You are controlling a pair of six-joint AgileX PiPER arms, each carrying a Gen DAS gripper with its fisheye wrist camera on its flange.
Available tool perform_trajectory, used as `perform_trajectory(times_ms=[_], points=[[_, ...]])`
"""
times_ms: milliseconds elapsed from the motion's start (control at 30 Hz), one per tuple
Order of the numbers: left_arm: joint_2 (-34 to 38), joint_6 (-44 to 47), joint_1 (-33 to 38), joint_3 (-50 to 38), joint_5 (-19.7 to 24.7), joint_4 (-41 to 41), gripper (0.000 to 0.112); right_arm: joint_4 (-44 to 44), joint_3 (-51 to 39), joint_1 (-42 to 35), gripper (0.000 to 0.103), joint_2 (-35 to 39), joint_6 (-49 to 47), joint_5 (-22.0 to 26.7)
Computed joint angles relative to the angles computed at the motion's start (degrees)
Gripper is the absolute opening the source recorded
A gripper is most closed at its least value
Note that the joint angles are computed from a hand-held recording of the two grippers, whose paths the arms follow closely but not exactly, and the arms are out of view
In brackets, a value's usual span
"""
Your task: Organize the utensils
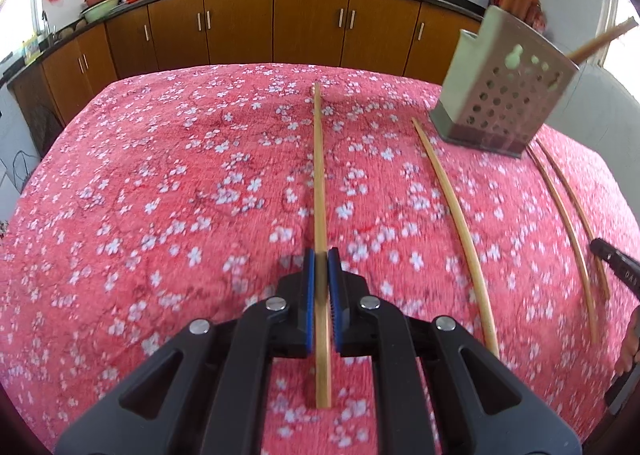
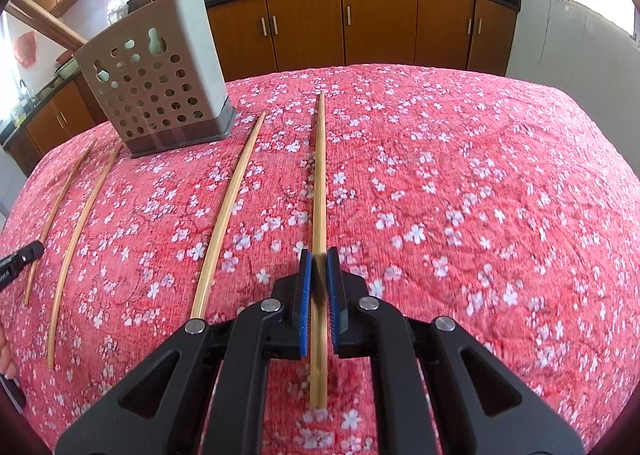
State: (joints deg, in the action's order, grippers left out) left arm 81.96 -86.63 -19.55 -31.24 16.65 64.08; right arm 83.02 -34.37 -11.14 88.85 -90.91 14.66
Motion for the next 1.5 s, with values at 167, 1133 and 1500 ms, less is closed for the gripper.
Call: perform_trajectory(times_ms=[167, 1133, 1500], points=[[-1.0, 2.6, -2.9, -0.2, 3.7, -3.0, 0.008, -5.7, -0.3, -0.5, 0.008, -1.1, 5.8, 0.5], [-22.6, 22.0, -17.0, -21.9, 20.7, -13.1, 0.008, -7.6, -13.9, -12.7, 0.008, -25.0, 18.9, 28.0], [-13.2, 5.6, -25.8, -35.5, 25.3, 5.5, 0.008, -11.0, -22.0, -0.7, 0.008, -23.5, 24.2, 19.9]])
